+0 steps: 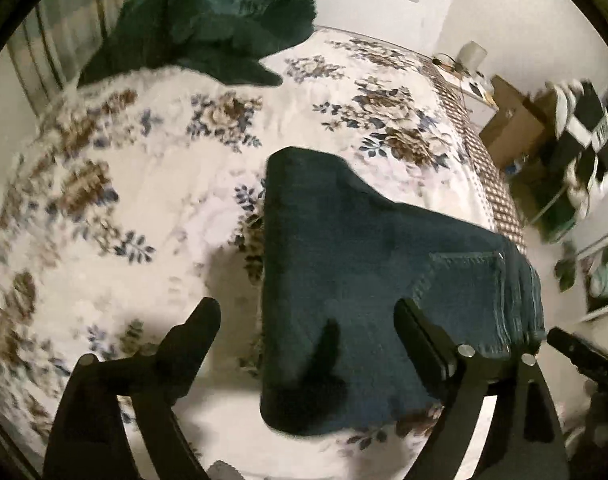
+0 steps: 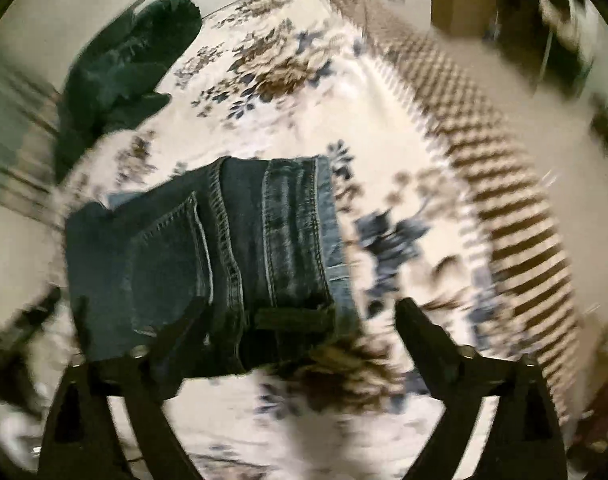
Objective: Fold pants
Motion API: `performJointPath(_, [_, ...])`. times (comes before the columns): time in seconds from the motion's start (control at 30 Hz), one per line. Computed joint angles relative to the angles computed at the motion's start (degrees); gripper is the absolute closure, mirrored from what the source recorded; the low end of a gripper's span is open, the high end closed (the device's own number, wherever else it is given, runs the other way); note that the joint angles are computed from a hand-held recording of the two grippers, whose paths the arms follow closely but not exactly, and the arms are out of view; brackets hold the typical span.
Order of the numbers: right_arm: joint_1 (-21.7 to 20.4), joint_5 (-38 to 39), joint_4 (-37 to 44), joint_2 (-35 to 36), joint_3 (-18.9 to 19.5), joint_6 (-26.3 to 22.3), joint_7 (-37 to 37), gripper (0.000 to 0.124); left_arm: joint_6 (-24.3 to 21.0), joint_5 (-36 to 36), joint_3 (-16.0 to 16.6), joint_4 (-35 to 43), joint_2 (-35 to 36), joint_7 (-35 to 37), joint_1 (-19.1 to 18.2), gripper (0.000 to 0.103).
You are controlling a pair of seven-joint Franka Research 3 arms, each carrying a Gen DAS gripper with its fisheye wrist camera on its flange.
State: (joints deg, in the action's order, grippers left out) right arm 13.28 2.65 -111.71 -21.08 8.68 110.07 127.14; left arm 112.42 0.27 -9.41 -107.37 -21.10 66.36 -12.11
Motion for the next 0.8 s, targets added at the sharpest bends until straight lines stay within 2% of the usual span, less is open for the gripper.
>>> performJointPath(0.07, [-0.08, -7.31, 3.61, 0.72, 3.82, -4.64, 2.41, 0.025, -1.59, 2.1, -1.27, 0.88, -0.83, -0.69, -0.02, 0.013])
performJointPath(0.27, [2.7, -14.2, 9.9, -1.31, 7.82, -12.54, 5.82, 0.025, -7.55, 5.46, -3.75, 4.2, -4.83, -3.25, -1.38, 0.011])
performJointPath(0.57, [3.32, -16.12, 19.01, -7.38, 12.12, -20.11, 6.17, 0.024, -17.25, 9.66, -7.97, 12.28, -10.3, -7.37, -3.22, 0.011])
performJointPath(0.8, [0.16, -17.18, 32.54, -9.39, 18.56, -28.65, 4.46, 0.024, -25.1, 13.48, -12.37, 21.38, -12.56, -10.26, -2.91, 0.011])
